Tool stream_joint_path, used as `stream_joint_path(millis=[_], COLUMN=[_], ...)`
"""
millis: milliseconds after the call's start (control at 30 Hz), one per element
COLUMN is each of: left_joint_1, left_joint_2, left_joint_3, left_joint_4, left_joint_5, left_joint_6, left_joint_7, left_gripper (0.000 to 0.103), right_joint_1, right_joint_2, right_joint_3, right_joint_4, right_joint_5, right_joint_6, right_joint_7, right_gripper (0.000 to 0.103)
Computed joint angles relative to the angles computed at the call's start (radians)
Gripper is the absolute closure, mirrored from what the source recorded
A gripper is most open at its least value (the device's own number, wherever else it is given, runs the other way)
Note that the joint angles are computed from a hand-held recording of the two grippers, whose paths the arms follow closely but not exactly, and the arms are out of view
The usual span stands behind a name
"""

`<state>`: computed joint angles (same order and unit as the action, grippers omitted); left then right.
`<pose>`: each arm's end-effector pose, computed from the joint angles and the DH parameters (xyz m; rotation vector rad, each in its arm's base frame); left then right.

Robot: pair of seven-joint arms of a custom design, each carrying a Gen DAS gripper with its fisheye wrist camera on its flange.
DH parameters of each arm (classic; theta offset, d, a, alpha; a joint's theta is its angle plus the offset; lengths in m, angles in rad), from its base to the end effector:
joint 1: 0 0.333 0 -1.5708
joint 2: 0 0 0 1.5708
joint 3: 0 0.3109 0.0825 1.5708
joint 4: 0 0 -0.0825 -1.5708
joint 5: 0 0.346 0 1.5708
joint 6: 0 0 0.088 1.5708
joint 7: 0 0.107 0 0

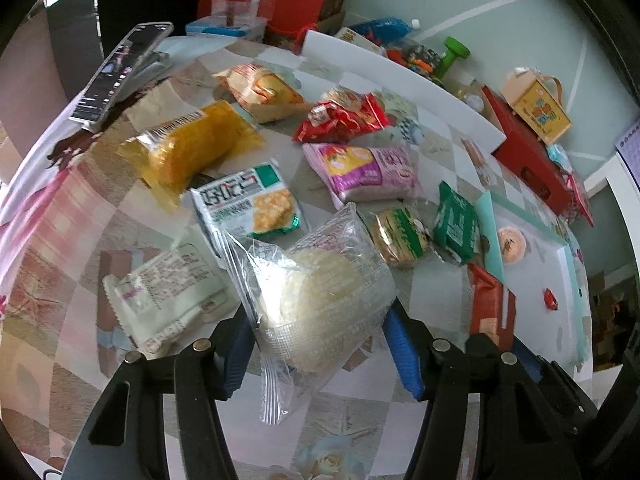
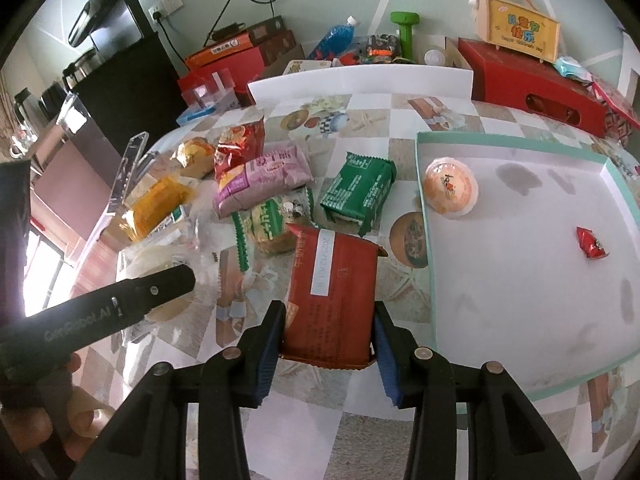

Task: Organize snacks
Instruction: 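Carry both snacks over the tray and open the right tool to drop the red package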

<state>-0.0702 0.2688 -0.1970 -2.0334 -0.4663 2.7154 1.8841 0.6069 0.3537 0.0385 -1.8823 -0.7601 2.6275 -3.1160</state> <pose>0.5802 -0.1354 0.3777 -1.9130 2.2824 -0.7792 0.4917 0.3883 0.3773 -1.4816 2.1354 -0.4432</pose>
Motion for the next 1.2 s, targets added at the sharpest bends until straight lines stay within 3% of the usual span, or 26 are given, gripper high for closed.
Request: stream_joint_path(millis=[533,933,1200], left_joint_1=[-0.026,-0.071,-0.136], left_joint_2=[-0.037,-0.016,0.050], left_joint_3=[0.009,-0.037,-0.073], left_joint_4=[-0.031,0.038,0.142], left_joint_5=[0.058,0.067,0.073], left_joint_6=[0.090,0.050,0.000], left_joint_7=[-0.063,-0.029,0.011], left_gripper=[0.041,0.041,0.041], right_joint_1=[-0.016,-0.063,-0.132], right_joint_2=[-0.059,-0.124,-0.189], right_joint_3=[-0.014,-0.001,0.011], right_joint_4=[-0.027,-0.091,-0.187], right_joint_5=[-0.123,-0.177,-0.169], right_joint_6=[-0.013,-0.074,-0.125], right_joint_7=[0.108,0.168,0.221], right_gripper=[0.058,0.058,0.057])
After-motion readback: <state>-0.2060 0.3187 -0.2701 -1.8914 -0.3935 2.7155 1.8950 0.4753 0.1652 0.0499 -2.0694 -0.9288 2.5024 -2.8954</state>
